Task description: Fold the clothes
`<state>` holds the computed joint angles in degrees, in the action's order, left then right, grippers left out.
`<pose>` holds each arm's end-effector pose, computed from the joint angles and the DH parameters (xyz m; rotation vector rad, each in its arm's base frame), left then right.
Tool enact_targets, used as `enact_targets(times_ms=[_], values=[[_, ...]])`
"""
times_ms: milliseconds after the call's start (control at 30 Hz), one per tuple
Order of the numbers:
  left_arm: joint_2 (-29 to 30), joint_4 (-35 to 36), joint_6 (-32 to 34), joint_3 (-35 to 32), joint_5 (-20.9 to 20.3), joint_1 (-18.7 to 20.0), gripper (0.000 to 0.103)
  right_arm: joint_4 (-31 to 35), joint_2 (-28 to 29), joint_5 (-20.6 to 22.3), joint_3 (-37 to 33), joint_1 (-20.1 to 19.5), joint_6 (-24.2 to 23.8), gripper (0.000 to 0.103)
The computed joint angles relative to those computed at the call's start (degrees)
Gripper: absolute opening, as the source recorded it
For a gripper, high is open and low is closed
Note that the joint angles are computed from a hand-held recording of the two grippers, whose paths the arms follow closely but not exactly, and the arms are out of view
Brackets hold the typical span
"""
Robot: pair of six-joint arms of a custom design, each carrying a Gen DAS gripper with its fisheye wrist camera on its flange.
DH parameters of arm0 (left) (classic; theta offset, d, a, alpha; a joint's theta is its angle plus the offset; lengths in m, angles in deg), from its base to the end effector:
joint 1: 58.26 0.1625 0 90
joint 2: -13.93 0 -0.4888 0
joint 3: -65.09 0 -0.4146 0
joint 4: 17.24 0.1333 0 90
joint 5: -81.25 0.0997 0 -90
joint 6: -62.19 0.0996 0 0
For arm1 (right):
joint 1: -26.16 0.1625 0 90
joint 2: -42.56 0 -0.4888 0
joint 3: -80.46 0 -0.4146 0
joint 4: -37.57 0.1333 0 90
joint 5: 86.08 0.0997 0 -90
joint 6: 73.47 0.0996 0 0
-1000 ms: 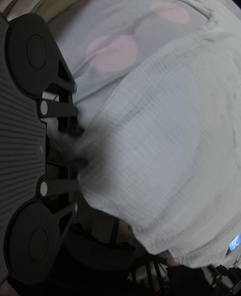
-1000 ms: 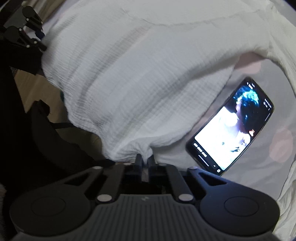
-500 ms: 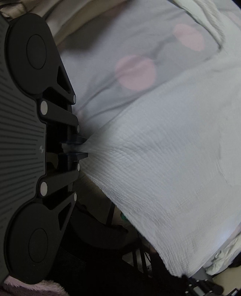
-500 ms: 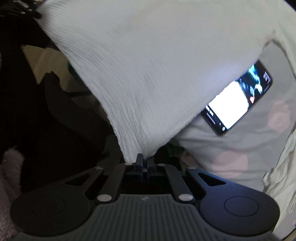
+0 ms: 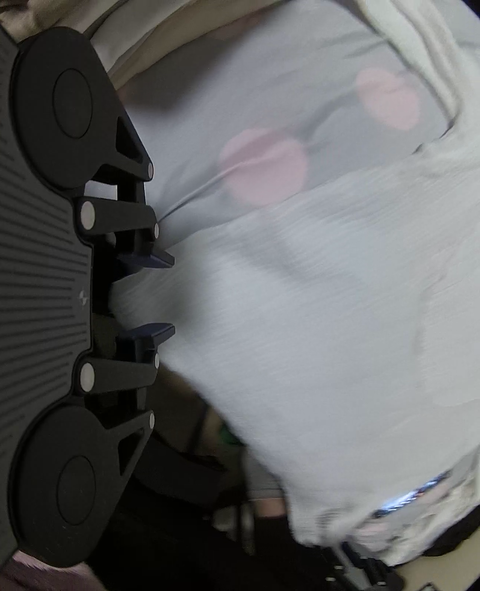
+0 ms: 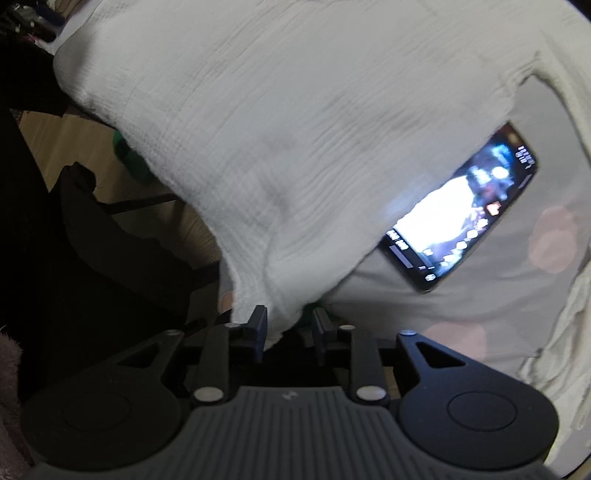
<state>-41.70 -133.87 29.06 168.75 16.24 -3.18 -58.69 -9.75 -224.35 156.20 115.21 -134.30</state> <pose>-0.2072 -0.6031 0.1373 0.1480 2.5733 0.0840 0.0464 -0.7558 0.2917 1.3514 -2.0179 -0.8713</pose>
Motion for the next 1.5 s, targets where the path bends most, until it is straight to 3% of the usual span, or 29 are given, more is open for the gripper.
enact_targets(times_ms=[67, 267, 467, 567, 700, 933, 1067, 1267, 1433, 1500], values=[[-0.38, -1.96, 0.58, -0.29, 1.49, 0.17, 0.040, -2.83, -0.18, -0.19, 0.22, 0.45, -1.97, 0.035], [0.20, -14.91, 3.55, 0.11, 7.94, 0.22, 0.042, -12.56, 1.16, 4.00, -3.99, 1.21, -4.95, 0.038], [2.80, -29.94, 5.76, -0.14, 14.29, 0.90, 0.042, -23.01, 4.91, 9.44, -12.33, 1.16, -2.11, 0.038], [4.25, -35.16, 6.92, -0.91, 17.70, 1.66, 0.042, -27.04, 7.11, 11.67, -17.00, 0.50, 1.99, 0.038], [5.98, -36.24, 6.81, -2.38, 21.67, 2.53, 0.042, -29.35, 10.30, 14.92, -24.58, -1.10, 11.16, 0.038], [6.86, -36.55, 6.04, -4.28, 23.73, 3.66, 0.042, -29.66, 16.12, 22.42, -39.05, -4.54, 28.60, 0.039], [7.89, -36.32, 5.69, -5.72, 24.09, 4.11, 0.042, -27.09, 19.65, 23.26, -46.43, -6.70, 38.63, 0.045], [9.32, -35.09, 6.68, -7.23, 23.19, 5.13, 0.042, -26.48, 22.62, 22.87, -50.19, -9.87, 50.58, 0.048], [10.36, -31.37, 6.35, -8.36, 22.34, 5.82, 0.042, -24.38, 26.87, 22.68, -57.64, -10.78, 54.32, 0.047], [10.69, -30.48, 6.47, -8.70, 21.95, 6.04, 0.042, -26.35, 27.62, 21.19, -58.18, -10.41, 52.67, 0.033]])
